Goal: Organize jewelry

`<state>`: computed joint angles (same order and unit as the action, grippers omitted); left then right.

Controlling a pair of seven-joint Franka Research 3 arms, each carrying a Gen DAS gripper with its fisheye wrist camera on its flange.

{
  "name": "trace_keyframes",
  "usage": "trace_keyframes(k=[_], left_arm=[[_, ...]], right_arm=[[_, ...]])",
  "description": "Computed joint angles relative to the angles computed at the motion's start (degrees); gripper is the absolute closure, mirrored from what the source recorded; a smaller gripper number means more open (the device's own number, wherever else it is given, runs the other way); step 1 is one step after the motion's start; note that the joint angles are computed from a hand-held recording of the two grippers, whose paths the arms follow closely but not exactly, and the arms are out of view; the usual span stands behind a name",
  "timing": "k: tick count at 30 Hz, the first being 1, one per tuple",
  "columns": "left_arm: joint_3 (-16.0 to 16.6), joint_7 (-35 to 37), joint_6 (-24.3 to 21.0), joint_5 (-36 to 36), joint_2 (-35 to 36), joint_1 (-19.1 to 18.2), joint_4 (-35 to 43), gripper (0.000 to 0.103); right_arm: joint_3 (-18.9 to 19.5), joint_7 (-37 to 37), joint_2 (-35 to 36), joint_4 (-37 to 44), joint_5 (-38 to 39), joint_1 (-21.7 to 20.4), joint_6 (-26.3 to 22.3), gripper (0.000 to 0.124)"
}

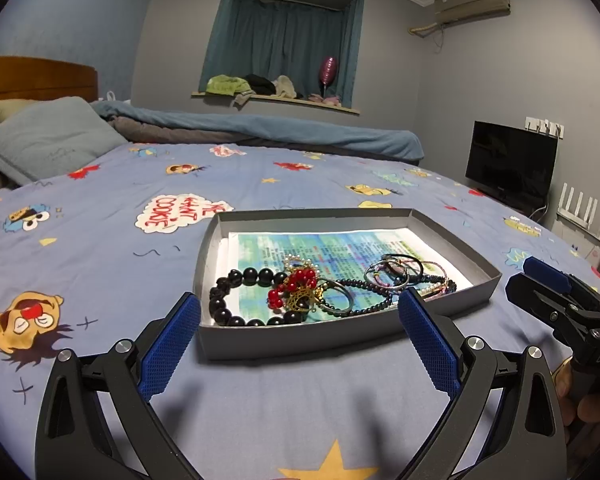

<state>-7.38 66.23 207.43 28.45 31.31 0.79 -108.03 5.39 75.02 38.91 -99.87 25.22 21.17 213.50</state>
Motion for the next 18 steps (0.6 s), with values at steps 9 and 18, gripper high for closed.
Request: trace_keyframes(k=[9,18], left_arm=[[0.1,0.0,-0.1,0.0,0.0,0.0,0.0,0.005],[0.0,0.0,-0.1,0.1,0.1,0.0,0.1,0.005]], right_arm=[[-0.1,0.0,0.0,0.0,0.0,0.0,0.0,0.027],[-0.1,0.0,0.0,0.0,0.0,0.1,0.0,0.027]])
